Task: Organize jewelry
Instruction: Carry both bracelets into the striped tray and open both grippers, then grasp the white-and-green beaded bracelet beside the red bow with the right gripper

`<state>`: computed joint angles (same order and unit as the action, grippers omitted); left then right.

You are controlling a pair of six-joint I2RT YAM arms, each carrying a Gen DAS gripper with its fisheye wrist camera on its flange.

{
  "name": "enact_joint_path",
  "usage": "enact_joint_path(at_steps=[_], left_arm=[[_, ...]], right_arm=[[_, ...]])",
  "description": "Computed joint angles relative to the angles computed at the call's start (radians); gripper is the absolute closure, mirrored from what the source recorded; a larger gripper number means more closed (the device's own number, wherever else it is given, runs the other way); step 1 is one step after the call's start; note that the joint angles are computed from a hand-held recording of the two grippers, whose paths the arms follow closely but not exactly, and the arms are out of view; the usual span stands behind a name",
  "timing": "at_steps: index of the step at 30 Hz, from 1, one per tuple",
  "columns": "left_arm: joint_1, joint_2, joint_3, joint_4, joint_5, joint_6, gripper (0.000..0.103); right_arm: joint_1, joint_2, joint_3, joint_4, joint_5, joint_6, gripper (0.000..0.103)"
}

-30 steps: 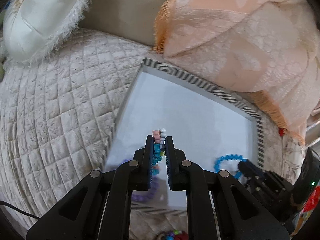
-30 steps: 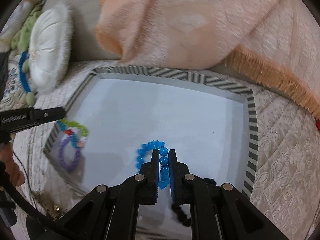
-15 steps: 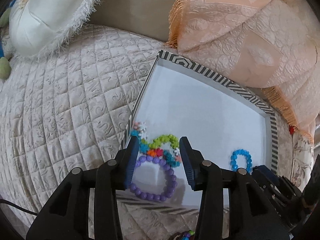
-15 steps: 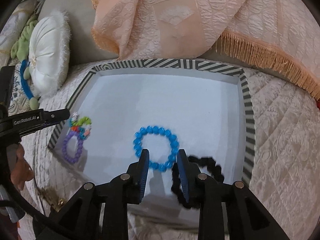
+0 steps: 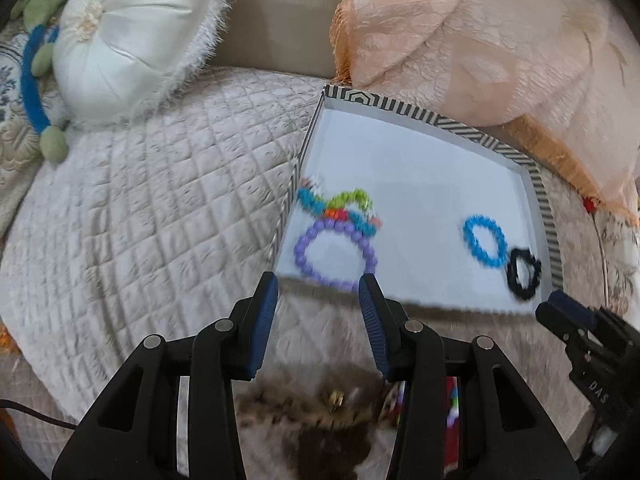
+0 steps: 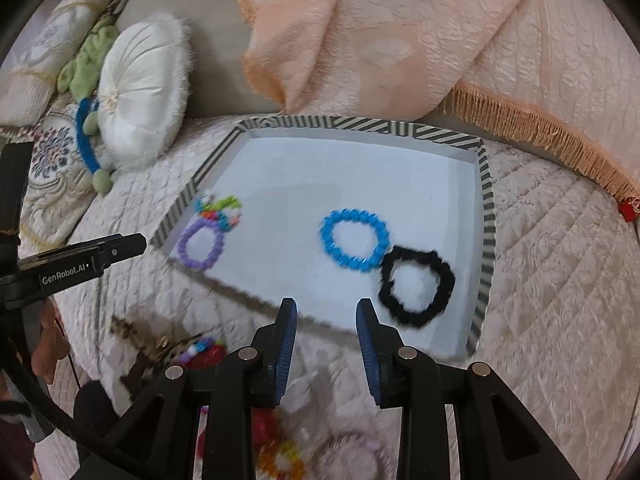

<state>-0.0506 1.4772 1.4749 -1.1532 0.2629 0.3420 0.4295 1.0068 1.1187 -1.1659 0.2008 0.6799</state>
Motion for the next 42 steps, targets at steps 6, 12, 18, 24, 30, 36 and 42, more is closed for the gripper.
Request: enact_joint_path(at_steps=[6,12,18,24,30,36,42], left_arm=[[0.102,-0.138,-0.087,-0.035,0.028,0.108,0.061],[0.204,-0.217,-0.143,-0.095,0.075,0.209,0.061],[0.301,-0.236,-0.152,-0.187,0.121,0.305,0.061],[0.364,-0.204,-0.136,-0.279,0.146,0.370,0.061],[0.365,-0.186,-0.164,-0.297,0.131,0.369,0.061],[0.384,-0.159,-0.174,-0.280,0.115,0.360,0.061],[0.419,-0.113,-0.147,-0.276,0.118,0.365,0.061]], right_arm=[[0.184,-0.021,0.027,-0.076,0.086,0.141,0.071],[0.366,-0.024,0.040,-0.146,0.155,0.293,0.070],[0.522,-0.016,0.044,-0.203,0.204,0.436,0.070],[0.609,-0.022,0.006,-0.210,0.204,0.519,0.070],[0.609,-0.018,-0.012,-0.168,0.189,0.499,0.070],[0.528,0.023,0.006,-0.082,0.143,0.367,0.070],[0.446,0.079,-0.008,0.033,0.050,0.266,0.071]])
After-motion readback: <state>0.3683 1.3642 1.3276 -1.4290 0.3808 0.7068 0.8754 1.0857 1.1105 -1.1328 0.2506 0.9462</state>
